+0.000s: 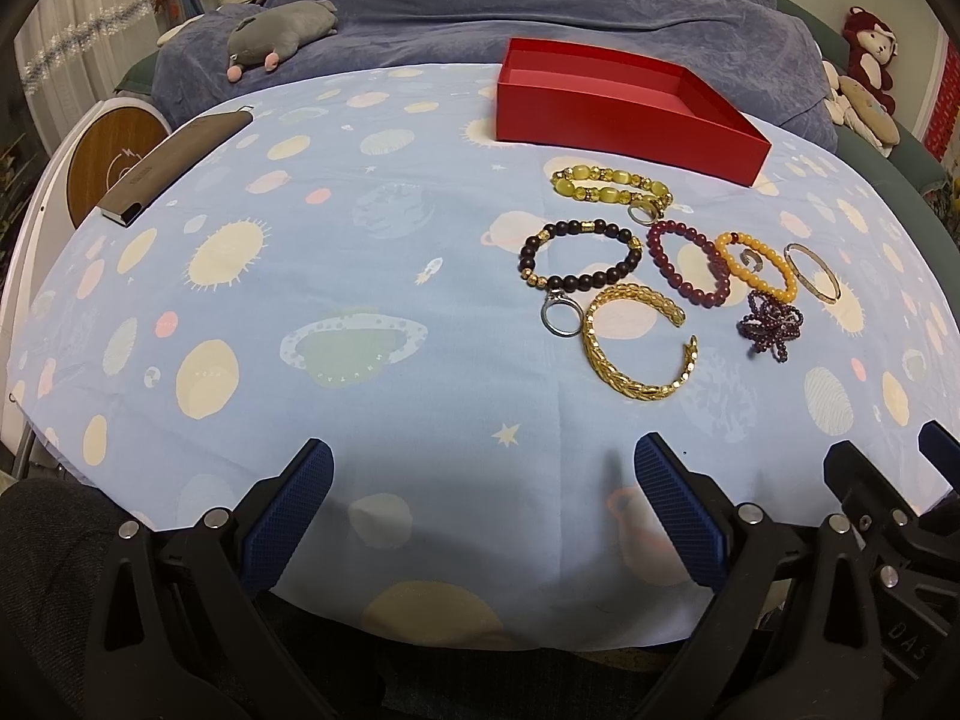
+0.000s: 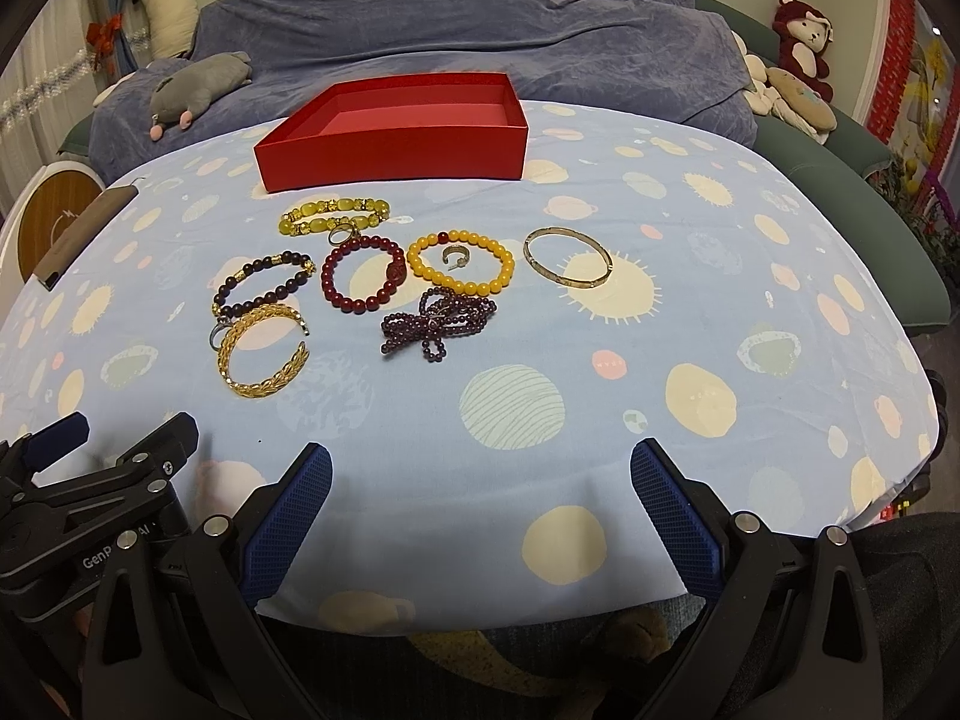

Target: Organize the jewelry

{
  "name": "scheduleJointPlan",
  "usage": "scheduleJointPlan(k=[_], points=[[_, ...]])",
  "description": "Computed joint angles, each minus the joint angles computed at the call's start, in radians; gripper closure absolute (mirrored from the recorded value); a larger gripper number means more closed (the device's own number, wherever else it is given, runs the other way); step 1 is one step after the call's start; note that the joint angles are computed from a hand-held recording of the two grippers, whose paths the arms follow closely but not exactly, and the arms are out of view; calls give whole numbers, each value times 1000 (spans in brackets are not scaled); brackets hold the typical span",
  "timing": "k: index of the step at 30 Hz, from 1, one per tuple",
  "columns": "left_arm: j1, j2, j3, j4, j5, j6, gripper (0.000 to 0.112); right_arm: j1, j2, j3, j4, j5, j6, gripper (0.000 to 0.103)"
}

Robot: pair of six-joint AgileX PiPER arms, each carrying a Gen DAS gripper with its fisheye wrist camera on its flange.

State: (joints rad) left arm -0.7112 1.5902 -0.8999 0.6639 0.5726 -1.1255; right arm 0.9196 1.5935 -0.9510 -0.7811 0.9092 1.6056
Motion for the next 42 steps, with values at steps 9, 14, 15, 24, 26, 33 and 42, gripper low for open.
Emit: scheduleJointPlan(k=[9, 14, 15, 24, 26, 33, 42], points=[[67, 48, -87, -171, -21, 176, 16, -152, -39, -12, 86, -59, -157, 7], [63, 144, -181, -213, -10, 225, 18, -224, -28, -27, 100, -89, -224, 7], [60, 159, -196, -209, -9, 223, 18, -233, -25, -29, 99, -94, -233, 7], [26, 212, -251, -169, 8, 198, 19, -288, -14, -27, 129, -131, -269, 7], [20, 211, -250, -153, 8, 185, 21, -285, -15, -21, 120, -131, -259, 7], [38, 186, -228, -188, -21, 216, 42, -279, -22, -11, 114, -138, -249, 7], [34, 196, -228, -215, -44, 276, 69, -267, 1, -24, 119, -148, -268, 7]])
